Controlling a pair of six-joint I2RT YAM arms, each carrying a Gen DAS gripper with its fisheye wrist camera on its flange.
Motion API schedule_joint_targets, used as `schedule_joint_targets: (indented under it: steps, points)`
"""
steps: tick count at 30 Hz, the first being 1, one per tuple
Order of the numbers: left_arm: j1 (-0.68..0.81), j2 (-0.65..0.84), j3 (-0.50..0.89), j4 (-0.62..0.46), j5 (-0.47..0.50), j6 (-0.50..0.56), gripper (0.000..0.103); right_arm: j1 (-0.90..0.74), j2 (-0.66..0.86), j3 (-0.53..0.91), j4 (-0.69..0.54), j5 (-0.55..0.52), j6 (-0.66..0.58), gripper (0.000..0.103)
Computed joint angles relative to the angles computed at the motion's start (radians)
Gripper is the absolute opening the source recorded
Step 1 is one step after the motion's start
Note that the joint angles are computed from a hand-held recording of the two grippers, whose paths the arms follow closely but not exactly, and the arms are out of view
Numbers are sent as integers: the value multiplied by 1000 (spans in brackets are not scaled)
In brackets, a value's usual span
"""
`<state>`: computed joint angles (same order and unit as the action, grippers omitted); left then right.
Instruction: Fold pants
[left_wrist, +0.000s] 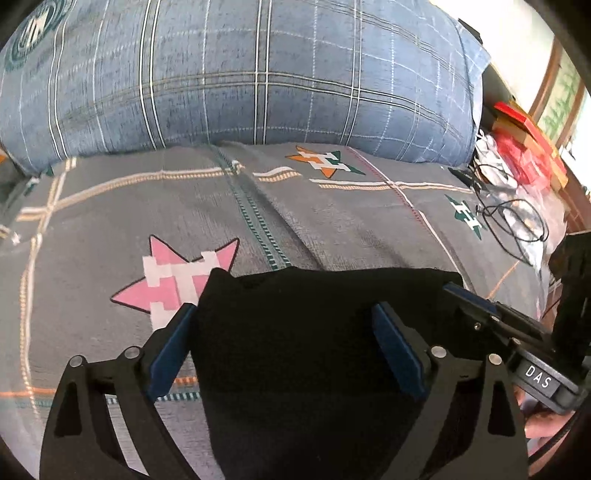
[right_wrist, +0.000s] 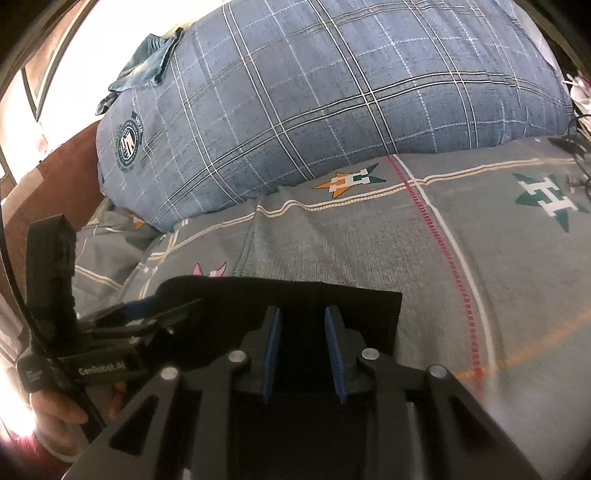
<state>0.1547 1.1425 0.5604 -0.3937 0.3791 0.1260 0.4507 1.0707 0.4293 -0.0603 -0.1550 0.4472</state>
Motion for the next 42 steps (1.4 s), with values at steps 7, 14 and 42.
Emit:
schedule_joint_targets:
  steps: [7, 14, 42]
  points:
    - [23, -93, -3, -77, 6, 33, 95, 84, -135, 30, -165, 96, 8, 35]
    - [62, -225, -9, -174, 33, 79, 95, 202, -325, 25, -340, 199, 52, 41]
    - [109, -381, -58, -291, 35, 98, 95, 343, -378, 50, -462, 354, 156, 55]
